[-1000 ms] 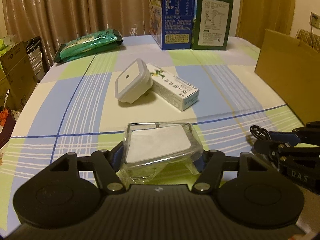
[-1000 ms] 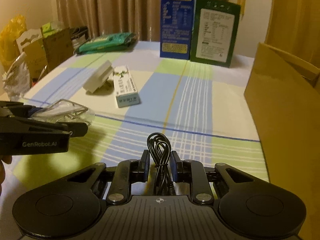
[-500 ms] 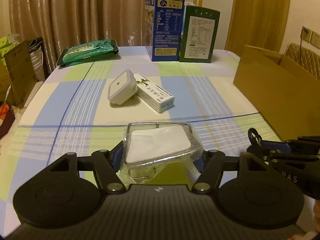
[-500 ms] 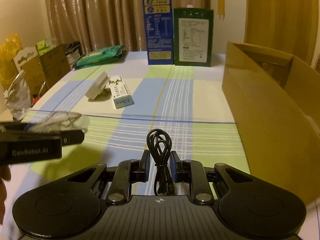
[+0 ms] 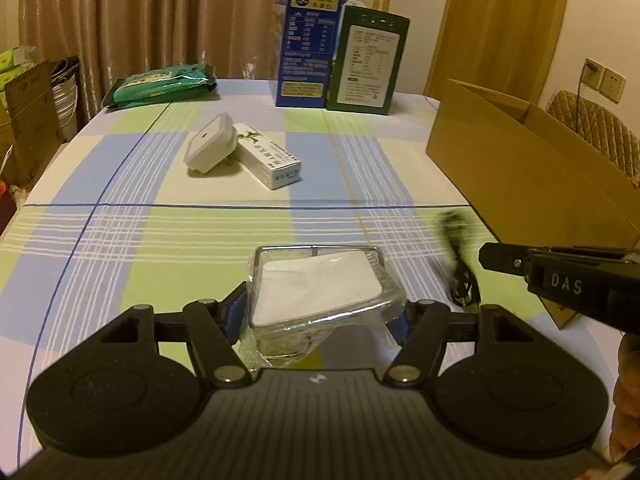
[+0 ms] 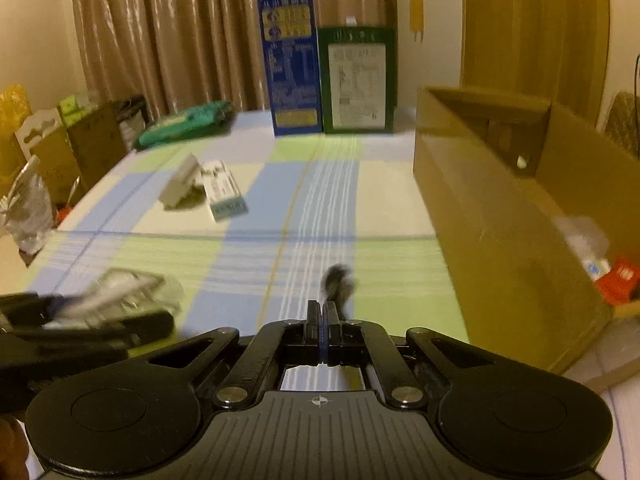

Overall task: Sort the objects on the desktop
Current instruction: 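Carry the clear box to the carton with the left tool while the right carries the cable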

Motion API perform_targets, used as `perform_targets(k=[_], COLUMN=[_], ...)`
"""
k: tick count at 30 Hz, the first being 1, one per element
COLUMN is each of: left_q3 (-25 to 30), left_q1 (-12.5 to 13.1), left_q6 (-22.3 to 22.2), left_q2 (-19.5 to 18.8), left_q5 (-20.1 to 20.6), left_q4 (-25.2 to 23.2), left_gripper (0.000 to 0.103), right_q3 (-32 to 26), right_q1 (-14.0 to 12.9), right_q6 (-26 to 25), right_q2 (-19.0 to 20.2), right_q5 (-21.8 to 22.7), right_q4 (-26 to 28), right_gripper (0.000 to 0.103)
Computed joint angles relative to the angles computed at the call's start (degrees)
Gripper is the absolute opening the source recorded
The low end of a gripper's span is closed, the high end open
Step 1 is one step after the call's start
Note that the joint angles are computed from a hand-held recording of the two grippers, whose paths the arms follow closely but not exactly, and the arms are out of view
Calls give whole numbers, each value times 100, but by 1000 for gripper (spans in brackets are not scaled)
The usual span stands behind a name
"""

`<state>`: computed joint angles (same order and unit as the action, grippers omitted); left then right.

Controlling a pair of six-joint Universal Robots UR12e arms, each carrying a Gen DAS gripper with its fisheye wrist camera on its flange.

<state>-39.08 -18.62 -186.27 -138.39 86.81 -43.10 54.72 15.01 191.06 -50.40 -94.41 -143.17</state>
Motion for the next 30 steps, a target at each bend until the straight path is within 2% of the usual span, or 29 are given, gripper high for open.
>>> perform_targets(k=[3, 6, 8, 10, 11, 16, 20, 21, 22, 25, 30], left_q3=[38, 47, 84, 122, 142, 272, 369, 382, 381, 415, 466], left_q1=[7, 21, 31, 39, 43, 54, 40, 41, 42, 44, 37], left_q6=[-44, -148, -195, -218, -219, -323, -251, -250, -260, -300, -306], left_q2=[-28, -37, -61, -87, -102, -191, -253, -261, -262, -282, -308], left_q5=[5, 21, 27, 17, 12, 24, 107, 111, 113, 126, 103], left_q4=[-2, -30, -67, -82, -91, -160, -147, -147, -141, -163, -198], left_gripper=[63, 63, 63, 63, 63, 63, 63, 63, 63, 63, 63], right_q3=[-27, -100, -193, -249, -277, -523, -619, -612, -597, -598, -495], right_q1=[-23, -6, -1, 2, 2, 12, 46, 66, 74, 100, 110], right_q6=[40, -32, 21, 83, 122, 120, 79, 20, -15, -85, -27], right_q2=[40, 118, 190, 247, 276, 451, 543, 557, 561, 564, 499], right_q5=[82, -67, -183, -297, -334, -317, -482, -603, -657, -806, -892], right_q4=[67, -17, -4, 12, 19, 350, 539, 485, 433, 454, 373], right_gripper=[0, 0, 11, 49, 51, 51, 51, 47, 33, 12, 11])
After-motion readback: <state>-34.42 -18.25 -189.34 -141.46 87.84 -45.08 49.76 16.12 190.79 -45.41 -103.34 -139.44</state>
